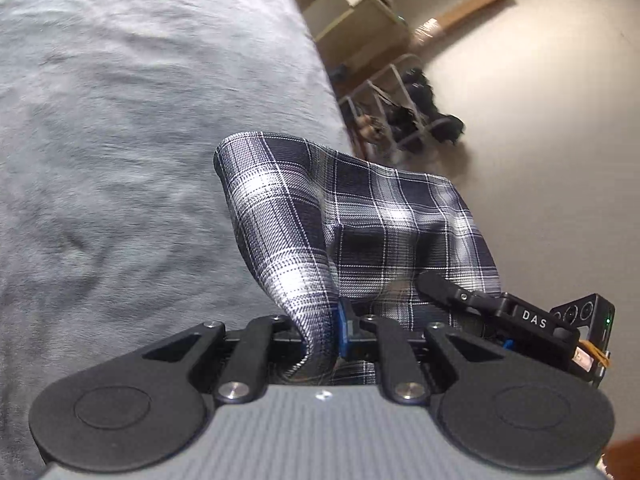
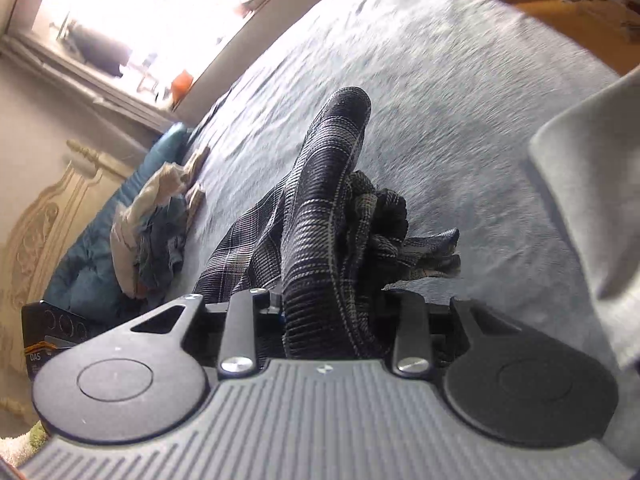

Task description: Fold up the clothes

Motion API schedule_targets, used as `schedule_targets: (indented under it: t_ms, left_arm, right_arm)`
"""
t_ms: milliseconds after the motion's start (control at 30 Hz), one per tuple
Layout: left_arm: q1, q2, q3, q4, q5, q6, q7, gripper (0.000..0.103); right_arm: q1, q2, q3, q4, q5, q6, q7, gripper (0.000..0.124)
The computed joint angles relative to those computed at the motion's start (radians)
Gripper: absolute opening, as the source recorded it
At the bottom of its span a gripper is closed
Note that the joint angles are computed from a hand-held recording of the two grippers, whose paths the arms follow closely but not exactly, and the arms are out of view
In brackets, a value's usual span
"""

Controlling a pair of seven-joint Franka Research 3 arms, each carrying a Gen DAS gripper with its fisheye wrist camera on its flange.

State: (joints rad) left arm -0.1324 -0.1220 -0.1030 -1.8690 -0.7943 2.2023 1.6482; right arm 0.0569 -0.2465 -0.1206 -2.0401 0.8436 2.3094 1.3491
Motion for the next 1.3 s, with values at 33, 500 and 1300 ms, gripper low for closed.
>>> schedule_targets:
  t_ms: [33,500,1300]
  left_arm:
    - [-0.004,-0.002,-0.002,0.018,-0.004,-0.02,-0.002,0.014]
    - [-0.085,0.104,-0.096,0.213,-0.013,-0.065,-0.08,0.013]
    - [-0.298,0.681,-0.213,0.678,0.588,0.231,-0.895,0.013]
  right_arm:
    - [-0.01,-0.03,0.003,-0.015,-0.018,0.008,0.027,0.03]
    - [-0.113,-0.319,-0.01,-0.124,-0.318,-0.015,0.345,0.03]
    - [-0.344,0.496,-0.19,0.738,-0.102,-0.656,-0.194,0.03]
